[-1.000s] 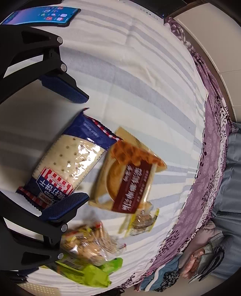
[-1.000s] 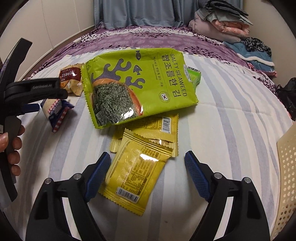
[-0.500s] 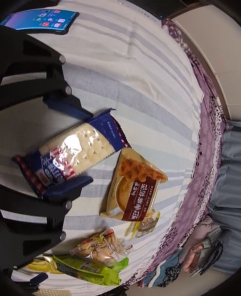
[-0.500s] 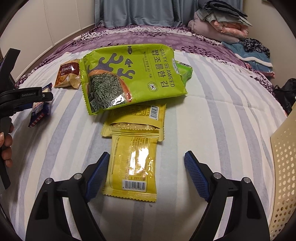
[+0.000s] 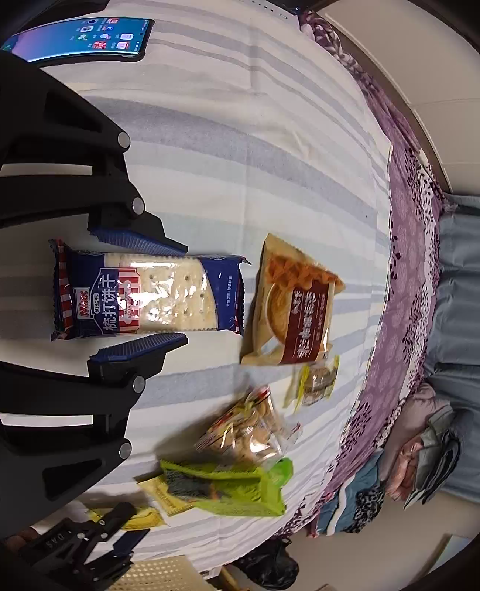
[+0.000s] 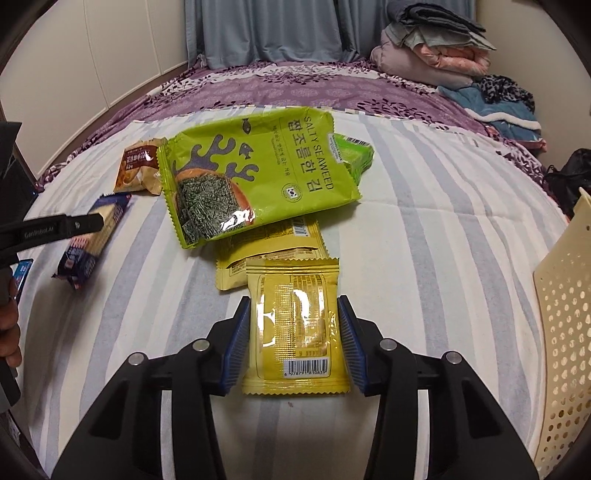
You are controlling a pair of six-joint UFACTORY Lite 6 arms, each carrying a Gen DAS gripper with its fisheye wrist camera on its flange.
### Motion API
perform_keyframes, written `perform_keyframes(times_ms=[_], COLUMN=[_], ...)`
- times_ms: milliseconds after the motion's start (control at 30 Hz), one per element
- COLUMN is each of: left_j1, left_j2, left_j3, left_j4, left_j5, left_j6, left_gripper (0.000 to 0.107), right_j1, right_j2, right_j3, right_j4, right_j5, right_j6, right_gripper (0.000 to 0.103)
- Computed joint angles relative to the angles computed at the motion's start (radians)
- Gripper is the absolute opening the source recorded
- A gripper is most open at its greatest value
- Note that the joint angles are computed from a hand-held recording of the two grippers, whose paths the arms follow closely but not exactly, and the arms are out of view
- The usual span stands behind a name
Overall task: Organize snacks
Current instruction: 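Grasp the blue Mixx cracker pack with the left tool while the right tool grasps a yellow sachet, then drop the yellow sachet into the basket with the right tool while the left tool carries the cracker pack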
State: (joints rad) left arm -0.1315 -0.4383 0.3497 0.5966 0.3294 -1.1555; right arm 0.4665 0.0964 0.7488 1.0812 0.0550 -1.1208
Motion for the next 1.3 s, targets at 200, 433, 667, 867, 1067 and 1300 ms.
perform_keyframes(times_ms=[200,433,667,867,1067,1300], left_j1=[-0.080,-0.106,-0.191,-0.391,-0.580,-0.750], left_j2=[0.027,0.107,-0.030,-0.061,0.028,0.232], left_j3=[0.003,-0.002,0.010,0.149,0.333,0.568], left_j4=[0.103,0.279,0.156,0.166,0.204,0.235], left_j5=[0.050,0.036,0.145,0.317,0.415,0.449], left_j6=[-0.138,-0.311,-0.223,-0.264,-0.328,-0.356], left_gripper=[0.047,0.050,0.045,0.045,0.045,0.045], right_j1=[-0.023,-0.036,-0.103,-0.220,-0.436,-0.764], right_j2=[-0.038,-0.069,-0.173,-0.310,-0.441,-0.515], right_j3=[-0.024,-0.040,-0.065,-0.104,-0.141,-0.138], right_j4=[-0.022,0.083,0.101,0.078,0.072,0.106], right_j5=[0.009,0.028,0.094,0.174,0.305,0.485], right_j6=[0.020,-0.087,-0.112,-0.110,-0.153,-0.264], right_gripper=[0.046,0.046,0.046,0.046,0.046,0.046])
